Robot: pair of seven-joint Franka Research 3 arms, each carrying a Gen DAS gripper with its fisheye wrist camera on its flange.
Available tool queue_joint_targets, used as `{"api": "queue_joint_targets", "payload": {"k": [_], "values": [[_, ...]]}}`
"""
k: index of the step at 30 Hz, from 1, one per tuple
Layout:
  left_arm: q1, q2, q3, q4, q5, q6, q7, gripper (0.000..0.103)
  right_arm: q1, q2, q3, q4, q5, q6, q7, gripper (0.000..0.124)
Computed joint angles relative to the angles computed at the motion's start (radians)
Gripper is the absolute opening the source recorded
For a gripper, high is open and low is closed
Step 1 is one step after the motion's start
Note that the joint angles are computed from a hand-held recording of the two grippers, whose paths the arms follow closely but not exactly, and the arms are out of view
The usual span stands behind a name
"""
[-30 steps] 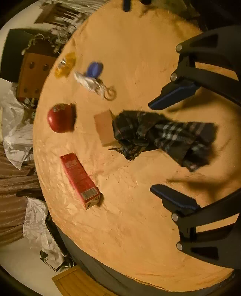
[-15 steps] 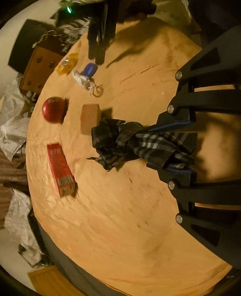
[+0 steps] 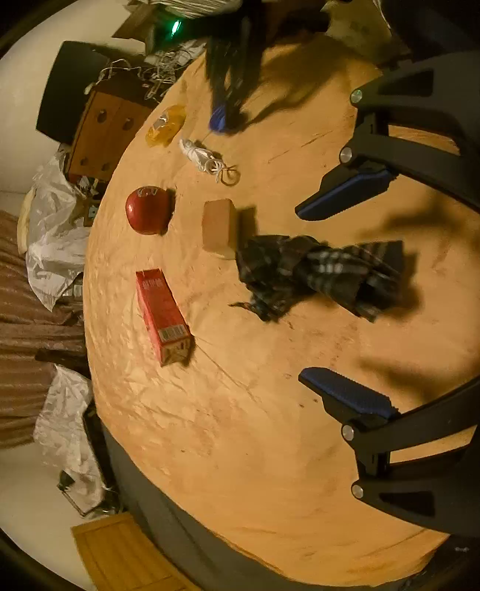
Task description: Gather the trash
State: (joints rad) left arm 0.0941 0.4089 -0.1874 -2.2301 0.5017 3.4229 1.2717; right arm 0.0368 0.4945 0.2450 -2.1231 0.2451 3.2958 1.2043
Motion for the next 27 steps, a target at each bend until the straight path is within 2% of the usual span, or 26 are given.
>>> {"api": "queue_joint_targets", "payload": {"k": [1,2,3,5,6,7,9,10,13,15,18,22,24,25,27], "values": [[-0.005,0.006,0.0,0.011,0.006,-0.005,0.002,0.078,-0.044,-0.023,0.05,-0.049,0.001,0.023,0.004,0.042],[-0.044,0.017,0.027,0.03,-0.016,-0.018,0.015,0.078,-0.076,-0.042,0.087,-0.092,-0.004,0.049,0.015,0.042],[-0.118,0.022,0.09,0.041,-0.056,-0.021,0.033,0.078,-0.093,-0.057,0.107,-0.123,-0.014,0.068,0.031,0.042],[-0.215,0.035,0.17,0.059,-0.11,-0.031,0.066,0.078,-0.096,-0.087,0.122,-0.185,-0.03,0.111,0.068,0.042],[-0.275,0.047,0.22,0.074,-0.141,-0.04,0.086,0.078,-0.063,-0.101,0.099,-0.208,-0.025,0.128,0.078,0.042],[-0.301,0.056,0.239,0.085,-0.159,-0.05,0.097,0.078,-0.023,-0.114,0.065,-0.225,-0.017,0.141,0.08,0.042],[-0.388,0.079,0.314,0.109,-0.203,-0.072,0.115,0.078,0.078,-0.124,-0.019,-0.24,0.012,0.156,0.074,0.042],[-0.416,0.089,0.337,0.119,-0.223,-0.086,0.119,0.075,0.091,-0.122,-0.032,-0.241,0.007,0.157,0.086,0.042],[-0.402,0.115,0.321,0.148,-0.232,-0.133,0.102,0.069,0.108,-0.116,-0.059,-0.245,-0.014,0.163,0.126,0.042],[-0.38,0.122,0.303,0.145,-0.229,-0.117,0.084,0.069,0.132,-0.108,-0.084,-0.238,-0.012,0.157,0.14,0.042],[-0.426,0.122,0.347,0.139,-0.234,-0.111,0.072,0.069,0.16,-0.098,-0.112,-0.237,-0.004,0.158,0.149,0.042],[-0.437,0.122,0.357,0.13,-0.24,-0.095,0.065,0.067,0.199,-0.086,-0.142,-0.236,0.019,0.174,0.148,0.042],[-0.431,0.121,0.348,0.121,-0.24,-0.072,0.07,0.057,0.211,-0.086,-0.152,-0.235,0.029,0.176,0.148,0.042],[-0.439,0.119,0.353,0.113,-0.245,-0.061,0.075,0.049,0.223,-0.085,-0.16,-0.235,0.037,0.179,0.145,0.042],[-0.469,0.118,0.374,0.103,-0.269,-0.042,0.087,0.042,0.236,-0.082,-0.168,-0.236,0.051,0.189,0.142,0.042]]}}
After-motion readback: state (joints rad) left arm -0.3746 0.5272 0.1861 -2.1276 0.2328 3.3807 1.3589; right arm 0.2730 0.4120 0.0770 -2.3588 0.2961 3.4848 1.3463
